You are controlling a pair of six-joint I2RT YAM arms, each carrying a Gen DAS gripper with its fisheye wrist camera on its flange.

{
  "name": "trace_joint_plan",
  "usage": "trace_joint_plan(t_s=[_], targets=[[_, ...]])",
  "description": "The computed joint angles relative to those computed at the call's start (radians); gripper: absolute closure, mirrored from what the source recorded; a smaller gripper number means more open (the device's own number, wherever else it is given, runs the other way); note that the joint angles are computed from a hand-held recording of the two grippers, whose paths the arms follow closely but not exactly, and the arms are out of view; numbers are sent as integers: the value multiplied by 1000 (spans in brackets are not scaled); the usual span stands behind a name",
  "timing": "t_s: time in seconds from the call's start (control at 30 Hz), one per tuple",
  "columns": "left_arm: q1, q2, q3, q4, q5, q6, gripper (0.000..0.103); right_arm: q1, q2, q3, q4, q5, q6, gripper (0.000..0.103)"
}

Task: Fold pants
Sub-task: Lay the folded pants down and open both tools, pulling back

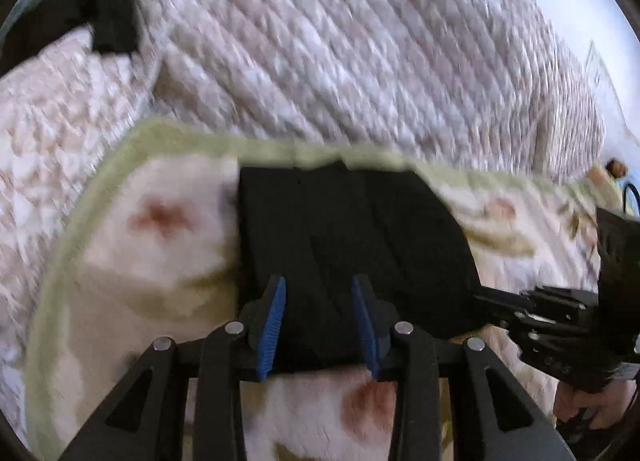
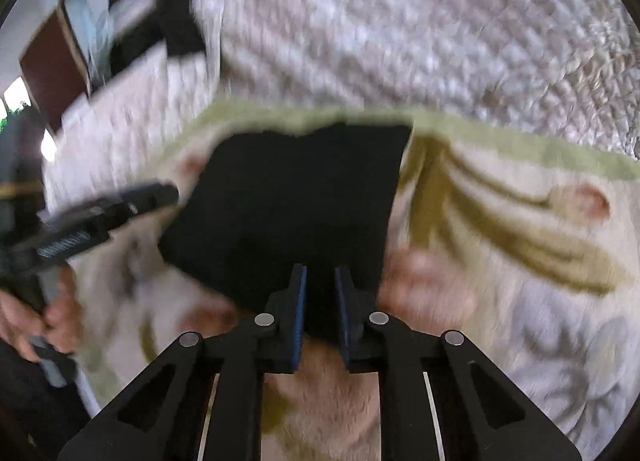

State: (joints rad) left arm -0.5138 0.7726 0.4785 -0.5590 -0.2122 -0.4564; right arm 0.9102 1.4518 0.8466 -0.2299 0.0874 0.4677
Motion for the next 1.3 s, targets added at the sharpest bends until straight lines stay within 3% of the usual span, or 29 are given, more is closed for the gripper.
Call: trace_joint_plan(t_s=[0.13, 0.27, 0.5, 0.6, 0.7, 0.9, 1.1, 1.13, 1.2, 1.3], targets=[[-18, 38, -26, 10, -25, -13, 66, -32, -36, -21, -1, -33, 23, 90], [72, 80, 43, 32, 29, 51, 66, -63, -45, 31, 3, -12, -21, 90], [259, 430, 190, 263, 113, 217, 66, -161, 197, 248, 24, -76, -87, 90], [297, 587, 237, 327, 114, 244, 64, -202, 304, 325, 40, -96, -102, 90], [309, 639, 225, 393, 126, 249, 61, -231, 396, 384, 30, -105, -106, 92], [283, 613, 219, 376, 89, 243, 60, -240, 401, 372, 53, -107, -114, 92], [203, 455, 194, 243, -2, 165, 61, -183, 262, 281, 32, -60, -103, 90], [181, 426, 187, 218, -24, 152, 61, -166, 229, 255, 32, -51, -98, 89], [113, 352, 164, 159, -83, 110, 61, -126, 169, 204, 32, -26, -82, 73], [29, 221, 117, 65, -128, 41, 61, -53, 73, 121, 24, 23, -52, 71]])
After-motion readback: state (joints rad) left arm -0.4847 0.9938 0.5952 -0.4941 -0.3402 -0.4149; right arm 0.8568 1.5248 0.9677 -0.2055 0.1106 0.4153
